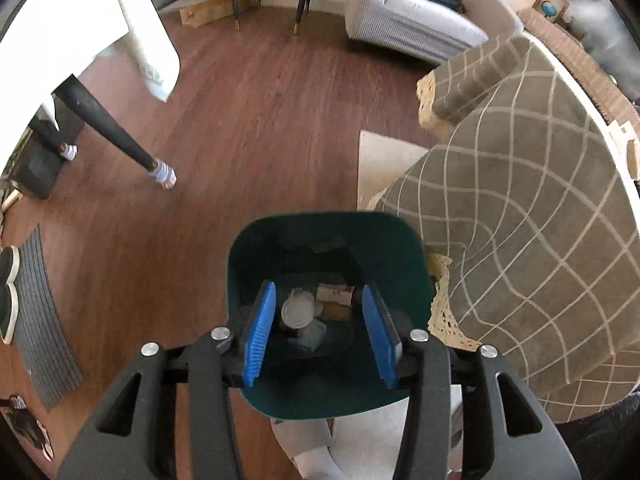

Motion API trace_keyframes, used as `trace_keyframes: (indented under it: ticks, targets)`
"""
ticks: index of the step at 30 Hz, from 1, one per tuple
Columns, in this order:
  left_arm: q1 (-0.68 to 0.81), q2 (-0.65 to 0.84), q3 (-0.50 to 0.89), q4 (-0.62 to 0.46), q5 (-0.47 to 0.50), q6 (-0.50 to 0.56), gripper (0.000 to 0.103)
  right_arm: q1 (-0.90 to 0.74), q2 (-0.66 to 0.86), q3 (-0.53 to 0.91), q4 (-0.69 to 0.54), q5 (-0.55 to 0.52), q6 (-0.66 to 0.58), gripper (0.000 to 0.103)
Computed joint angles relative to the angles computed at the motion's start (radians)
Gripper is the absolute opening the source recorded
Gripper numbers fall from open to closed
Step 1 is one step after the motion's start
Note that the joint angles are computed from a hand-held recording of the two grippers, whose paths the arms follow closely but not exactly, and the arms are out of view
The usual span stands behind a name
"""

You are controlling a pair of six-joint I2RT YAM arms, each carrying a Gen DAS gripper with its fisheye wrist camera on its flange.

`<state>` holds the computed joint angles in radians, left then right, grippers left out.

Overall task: Collect trash
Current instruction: 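Open the right gripper over the green bin to drop the paper ball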

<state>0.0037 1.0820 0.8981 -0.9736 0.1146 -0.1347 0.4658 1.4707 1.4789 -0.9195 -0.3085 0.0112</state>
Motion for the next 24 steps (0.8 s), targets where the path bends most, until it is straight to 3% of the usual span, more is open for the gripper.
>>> trace_keyframes:
  ticks: [7,15,24]
  targets:
    - [0.129,-0.105,0.080,-0.056,0.027,0.073,0.051,0.074,0.041,-0.044,0.047,0.065,0.027,0.058]
    - [0.327,-0.154,0.205,-0.115,0.137,0.159,0.048,0.189,0.096,-0.122,0.106,0.152,0.062,0.058]
    - [0.311,-0.182,0.274,-0.136,0.154,0.132,0.036,0.256,0.138,-0.220,0.183,0.191,0.083,0.058]
